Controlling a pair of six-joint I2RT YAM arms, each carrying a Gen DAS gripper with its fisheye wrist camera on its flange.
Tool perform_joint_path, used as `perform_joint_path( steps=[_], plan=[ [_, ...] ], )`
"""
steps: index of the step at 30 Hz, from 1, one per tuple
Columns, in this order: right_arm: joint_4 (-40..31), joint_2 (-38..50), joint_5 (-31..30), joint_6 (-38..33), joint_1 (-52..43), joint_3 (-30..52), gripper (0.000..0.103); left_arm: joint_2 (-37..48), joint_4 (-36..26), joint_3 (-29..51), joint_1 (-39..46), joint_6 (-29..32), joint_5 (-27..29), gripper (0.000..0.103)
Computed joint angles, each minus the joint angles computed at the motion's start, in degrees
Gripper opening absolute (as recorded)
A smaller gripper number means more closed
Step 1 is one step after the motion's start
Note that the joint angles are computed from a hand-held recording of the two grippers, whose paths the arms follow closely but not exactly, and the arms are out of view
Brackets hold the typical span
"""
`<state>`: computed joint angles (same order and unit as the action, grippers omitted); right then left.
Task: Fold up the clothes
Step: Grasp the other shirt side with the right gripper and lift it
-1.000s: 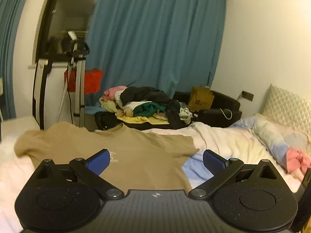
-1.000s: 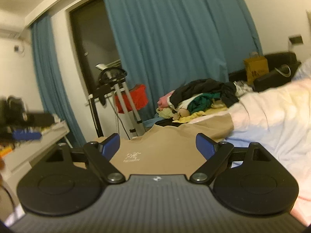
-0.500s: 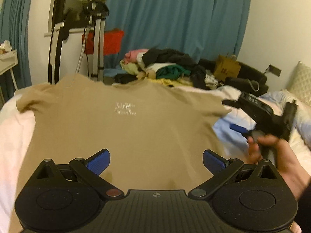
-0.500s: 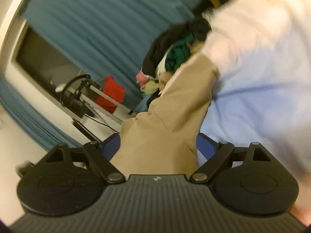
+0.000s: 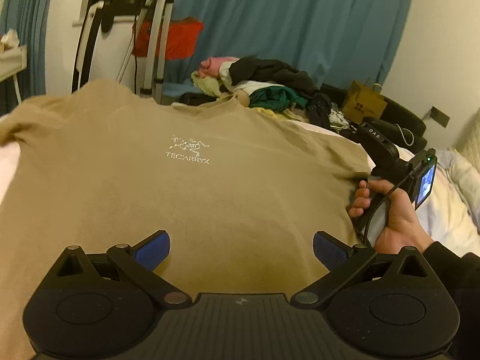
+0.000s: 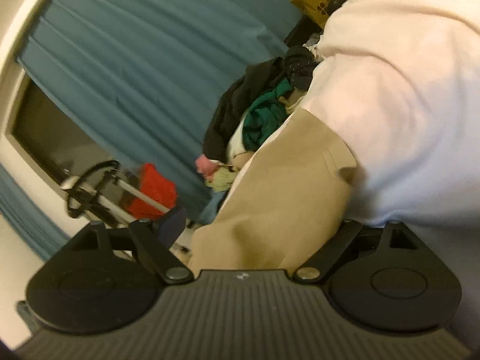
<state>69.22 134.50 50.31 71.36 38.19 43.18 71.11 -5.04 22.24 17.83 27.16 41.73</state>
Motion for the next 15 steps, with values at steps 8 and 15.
perform_joint_path(
  steps=[8,15],
  plan=[
    [-30.22,-10.15,2.87,2.80,-1.40,5.11,0.009,9.30,4.95,4.91,-1.66,-4.46,-4.15,0.102],
    [-67.83,-19.30,12.16,-1.48,4.00,21.73,0.007,3.53,7.12,5.82,5.01,2.79,-6.50,0.102]
  ],
)
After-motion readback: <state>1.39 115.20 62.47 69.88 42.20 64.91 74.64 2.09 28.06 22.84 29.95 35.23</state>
